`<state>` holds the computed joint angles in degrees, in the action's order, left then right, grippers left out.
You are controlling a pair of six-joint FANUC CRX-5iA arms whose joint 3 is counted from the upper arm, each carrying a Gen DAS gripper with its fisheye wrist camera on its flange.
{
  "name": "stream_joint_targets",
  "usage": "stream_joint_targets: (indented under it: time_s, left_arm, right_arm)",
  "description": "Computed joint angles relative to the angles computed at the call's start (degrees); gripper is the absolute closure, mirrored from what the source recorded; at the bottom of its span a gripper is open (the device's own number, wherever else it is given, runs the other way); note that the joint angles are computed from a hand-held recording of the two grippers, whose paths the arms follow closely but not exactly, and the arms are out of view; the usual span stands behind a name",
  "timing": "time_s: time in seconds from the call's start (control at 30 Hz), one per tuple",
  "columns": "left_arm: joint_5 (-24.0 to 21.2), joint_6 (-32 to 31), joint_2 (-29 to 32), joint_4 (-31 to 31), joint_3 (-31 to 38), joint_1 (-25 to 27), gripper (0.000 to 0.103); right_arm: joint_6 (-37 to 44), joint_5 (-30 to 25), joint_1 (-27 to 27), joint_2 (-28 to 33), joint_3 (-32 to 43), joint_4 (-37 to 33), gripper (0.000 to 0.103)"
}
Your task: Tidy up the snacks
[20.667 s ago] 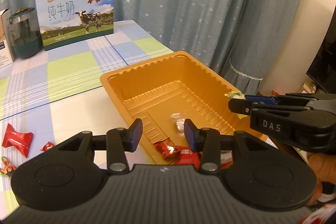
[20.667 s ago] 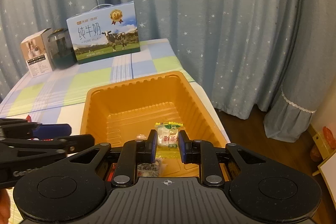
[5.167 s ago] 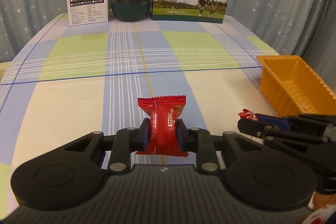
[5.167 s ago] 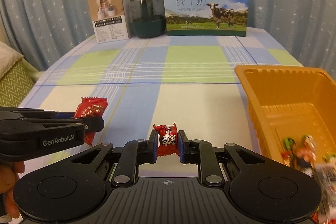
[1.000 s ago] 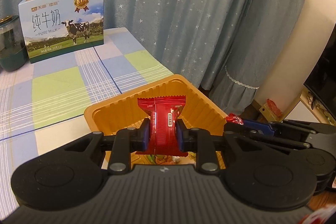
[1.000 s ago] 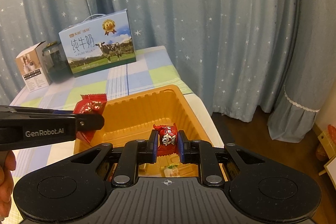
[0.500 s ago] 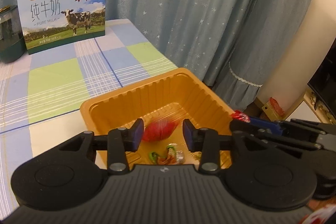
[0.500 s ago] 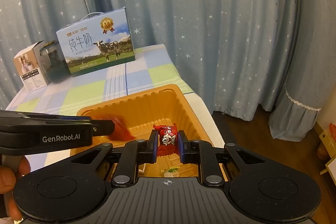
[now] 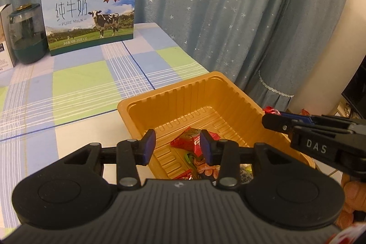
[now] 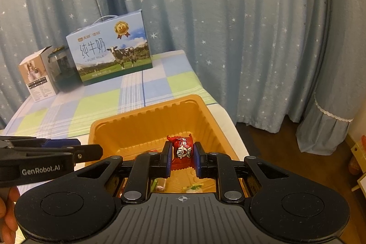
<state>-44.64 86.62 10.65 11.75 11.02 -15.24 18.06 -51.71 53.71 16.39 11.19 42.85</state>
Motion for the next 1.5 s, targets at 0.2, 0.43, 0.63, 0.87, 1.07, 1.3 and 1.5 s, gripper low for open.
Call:
stream_joint_targets:
  time_s: [0.2, 0.43, 0.63, 0.87, 1.07, 1.3, 1.5]
  left_arm:
    - [-0.04, 0.15, -0.43, -0.12, -0.31, 0.09, 0.063]
    - [0.11, 0.04, -0.83, 0.21, -0.95, 0.23, 0.063]
    - [0.44, 1.41, -1.88, -0.96, -1.98, 0.29, 0.046]
    - [0.80, 4.89, -4.78, -3.74, -4.83, 0.74, 0.030]
    - [0.04, 6.66, -7.32, -4.64, -6.88, 1.03, 0.020]
    - [-0.84, 10.80, -10.98, -6.97, -8.89, 0.55, 0.006]
    - [-2.35, 13.70, -14.63, -9.19, -9.97, -0.31, 0.000]
  right_arm:
    - [0.67, -0.18, 0.07, 0.46, 1.09, -0.08, 0.083]
    - [1.73, -0.09, -0.16, 1.35, 2.51, -0.45, 0.083]
    - [2.76, 4.18, -1.77, 1.00, 2.88, -4.84, 0.083]
    - [-4.11, 6.39, -2.08, -1.80, -1.67, -1.66, 0.052]
    - [-7.35, 4.22, -1.03, -4.04, -3.86, -0.45, 0.052]
    - [-9.62, -0.55, 1.77, -7.04, -5.76, -1.04, 0.051]
    - [-13.73, -4.36, 5.65, -10.60, -8.43, -0.01, 0.039]
